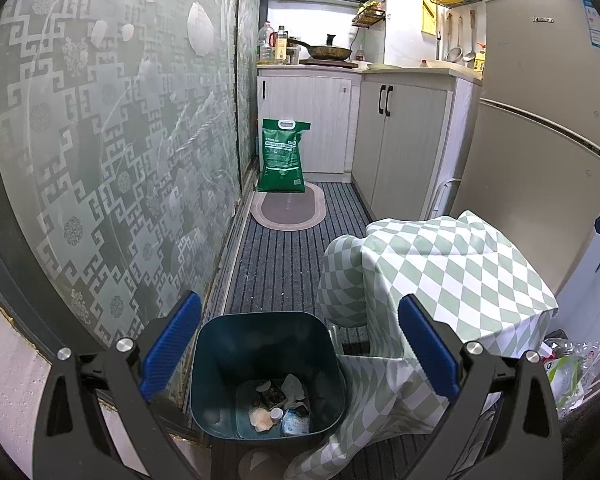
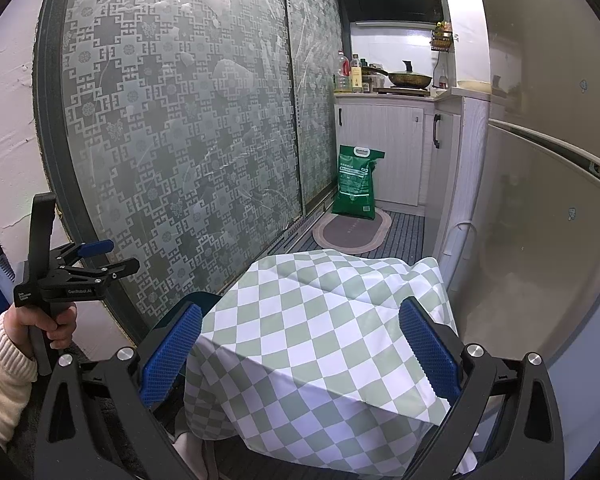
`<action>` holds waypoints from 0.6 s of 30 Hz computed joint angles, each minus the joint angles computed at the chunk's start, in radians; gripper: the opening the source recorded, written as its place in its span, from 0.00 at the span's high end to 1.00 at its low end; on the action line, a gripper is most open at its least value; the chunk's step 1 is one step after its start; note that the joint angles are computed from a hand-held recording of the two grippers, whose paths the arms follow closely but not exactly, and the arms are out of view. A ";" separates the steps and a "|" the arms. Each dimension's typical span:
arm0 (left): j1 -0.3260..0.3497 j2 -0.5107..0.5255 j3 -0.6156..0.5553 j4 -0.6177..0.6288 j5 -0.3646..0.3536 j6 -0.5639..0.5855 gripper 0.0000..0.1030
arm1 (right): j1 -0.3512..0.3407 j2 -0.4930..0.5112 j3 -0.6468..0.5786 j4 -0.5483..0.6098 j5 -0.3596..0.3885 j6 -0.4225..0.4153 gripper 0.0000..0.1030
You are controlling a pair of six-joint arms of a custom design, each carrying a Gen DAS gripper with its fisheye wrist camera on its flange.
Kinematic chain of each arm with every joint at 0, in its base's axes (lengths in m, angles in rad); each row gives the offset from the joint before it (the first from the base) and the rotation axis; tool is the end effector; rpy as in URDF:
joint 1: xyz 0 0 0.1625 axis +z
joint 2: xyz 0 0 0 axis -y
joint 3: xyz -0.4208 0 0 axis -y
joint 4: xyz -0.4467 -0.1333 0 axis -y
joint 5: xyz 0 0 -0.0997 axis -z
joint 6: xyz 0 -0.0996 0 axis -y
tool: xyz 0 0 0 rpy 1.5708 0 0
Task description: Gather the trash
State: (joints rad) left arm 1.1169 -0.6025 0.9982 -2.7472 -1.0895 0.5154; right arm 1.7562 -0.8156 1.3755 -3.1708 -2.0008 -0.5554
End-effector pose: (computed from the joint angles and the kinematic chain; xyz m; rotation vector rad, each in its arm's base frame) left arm -0.2298 -0.8802 0.2362 0.9296 2.3006 -0.9967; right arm 0.2368 -0.7649 0.2718 0.5604 -2.2318 1.1934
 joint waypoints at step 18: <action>0.000 0.000 0.000 0.000 0.002 0.000 0.03 | 0.001 0.000 0.004 -0.006 -0.001 0.001 0.03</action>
